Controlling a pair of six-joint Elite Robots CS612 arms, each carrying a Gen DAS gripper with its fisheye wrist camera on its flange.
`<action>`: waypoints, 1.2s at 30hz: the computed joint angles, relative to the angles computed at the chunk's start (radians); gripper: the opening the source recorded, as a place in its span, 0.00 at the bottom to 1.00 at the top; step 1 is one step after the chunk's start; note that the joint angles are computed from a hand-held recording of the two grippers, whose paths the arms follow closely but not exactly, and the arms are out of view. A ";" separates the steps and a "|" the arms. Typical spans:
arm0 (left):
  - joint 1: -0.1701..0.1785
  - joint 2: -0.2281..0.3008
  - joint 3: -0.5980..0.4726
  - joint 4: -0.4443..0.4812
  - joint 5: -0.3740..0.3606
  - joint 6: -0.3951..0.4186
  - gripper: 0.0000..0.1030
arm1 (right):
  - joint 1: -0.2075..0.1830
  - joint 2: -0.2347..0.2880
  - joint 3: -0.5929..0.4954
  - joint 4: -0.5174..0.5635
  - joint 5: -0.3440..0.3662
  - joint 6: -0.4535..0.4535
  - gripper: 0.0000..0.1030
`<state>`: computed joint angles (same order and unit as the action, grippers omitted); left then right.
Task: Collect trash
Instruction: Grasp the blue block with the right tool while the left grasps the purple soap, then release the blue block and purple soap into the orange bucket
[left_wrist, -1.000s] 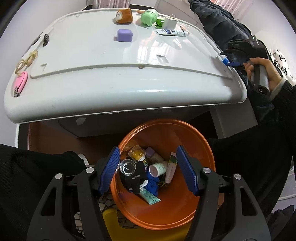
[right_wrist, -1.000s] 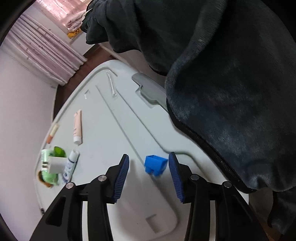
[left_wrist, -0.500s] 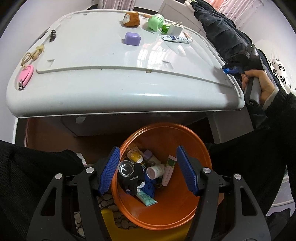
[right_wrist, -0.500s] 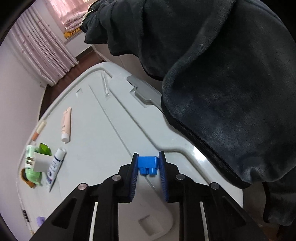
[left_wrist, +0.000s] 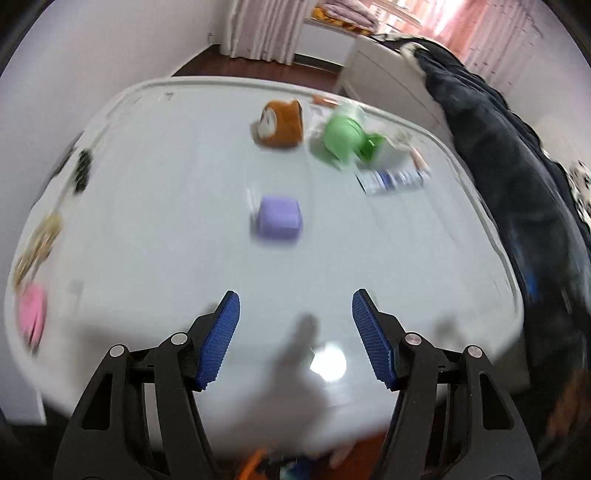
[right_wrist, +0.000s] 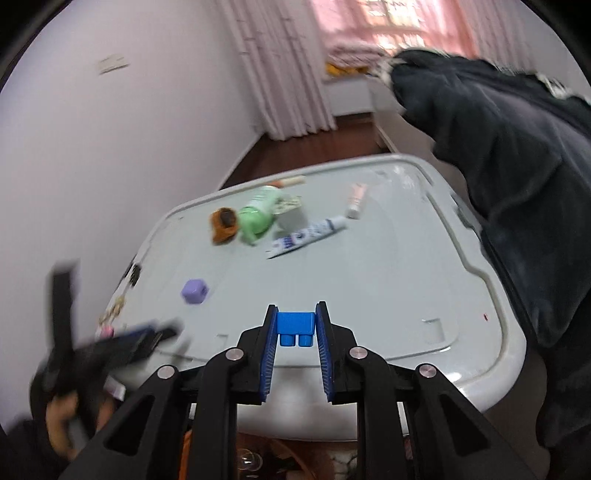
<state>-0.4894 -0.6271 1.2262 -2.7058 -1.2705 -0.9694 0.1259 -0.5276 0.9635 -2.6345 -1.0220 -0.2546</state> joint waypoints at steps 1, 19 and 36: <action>0.007 0.019 -0.030 0.013 0.007 -0.001 0.61 | 0.001 -0.003 0.008 -0.010 0.004 -0.019 0.20; -0.044 -0.044 0.047 -0.057 0.114 0.124 0.32 | -0.009 -0.004 0.008 0.048 0.058 -0.035 0.20; -0.149 -0.177 0.296 -0.072 -0.091 0.164 0.33 | -0.030 -0.220 0.353 0.306 0.059 -0.297 0.20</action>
